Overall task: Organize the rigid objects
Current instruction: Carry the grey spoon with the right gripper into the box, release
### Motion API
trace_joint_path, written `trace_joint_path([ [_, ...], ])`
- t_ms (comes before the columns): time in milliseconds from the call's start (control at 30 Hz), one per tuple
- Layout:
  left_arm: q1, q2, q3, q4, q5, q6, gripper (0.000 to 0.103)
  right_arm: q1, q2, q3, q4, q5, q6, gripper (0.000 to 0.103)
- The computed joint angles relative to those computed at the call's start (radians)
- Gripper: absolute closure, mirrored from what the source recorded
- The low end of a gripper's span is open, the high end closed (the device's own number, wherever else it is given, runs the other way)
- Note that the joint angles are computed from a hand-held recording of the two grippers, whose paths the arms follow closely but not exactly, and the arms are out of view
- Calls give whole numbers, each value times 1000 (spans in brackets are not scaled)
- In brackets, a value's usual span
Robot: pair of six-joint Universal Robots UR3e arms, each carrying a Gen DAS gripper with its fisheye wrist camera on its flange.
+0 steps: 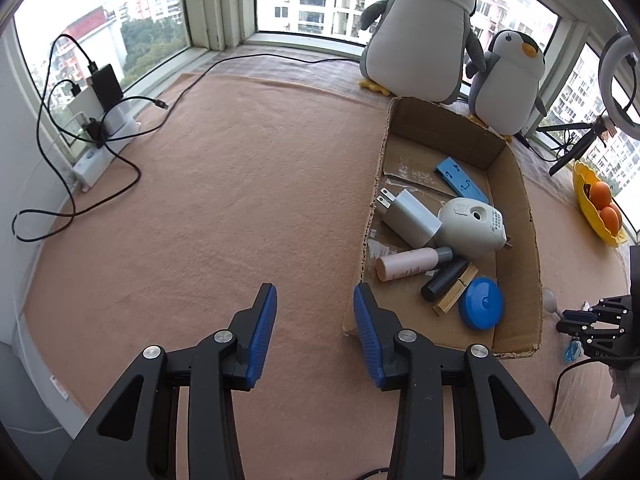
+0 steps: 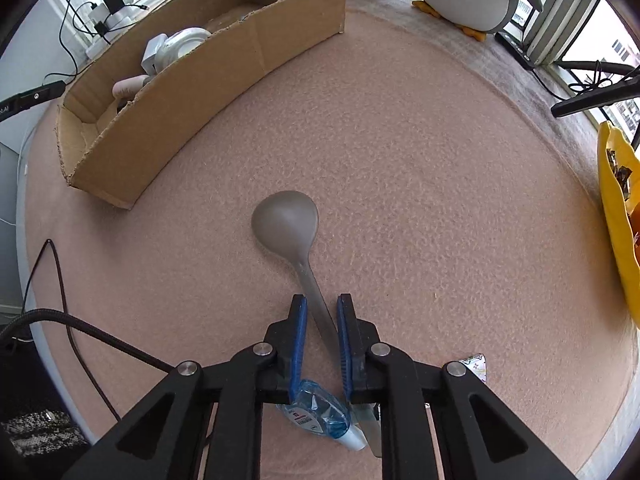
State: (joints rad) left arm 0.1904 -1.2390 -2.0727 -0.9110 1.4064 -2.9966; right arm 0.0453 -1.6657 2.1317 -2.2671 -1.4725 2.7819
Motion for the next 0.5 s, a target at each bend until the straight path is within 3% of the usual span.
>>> trace_joint_path([
  [200,-7,4,-3,-3,2,-10,65,-66,-50,47,-29,73,45,96],
  [500,-21,-11,2,4,3,-9,65,-201,-194,183,-111,218,154,96],
])
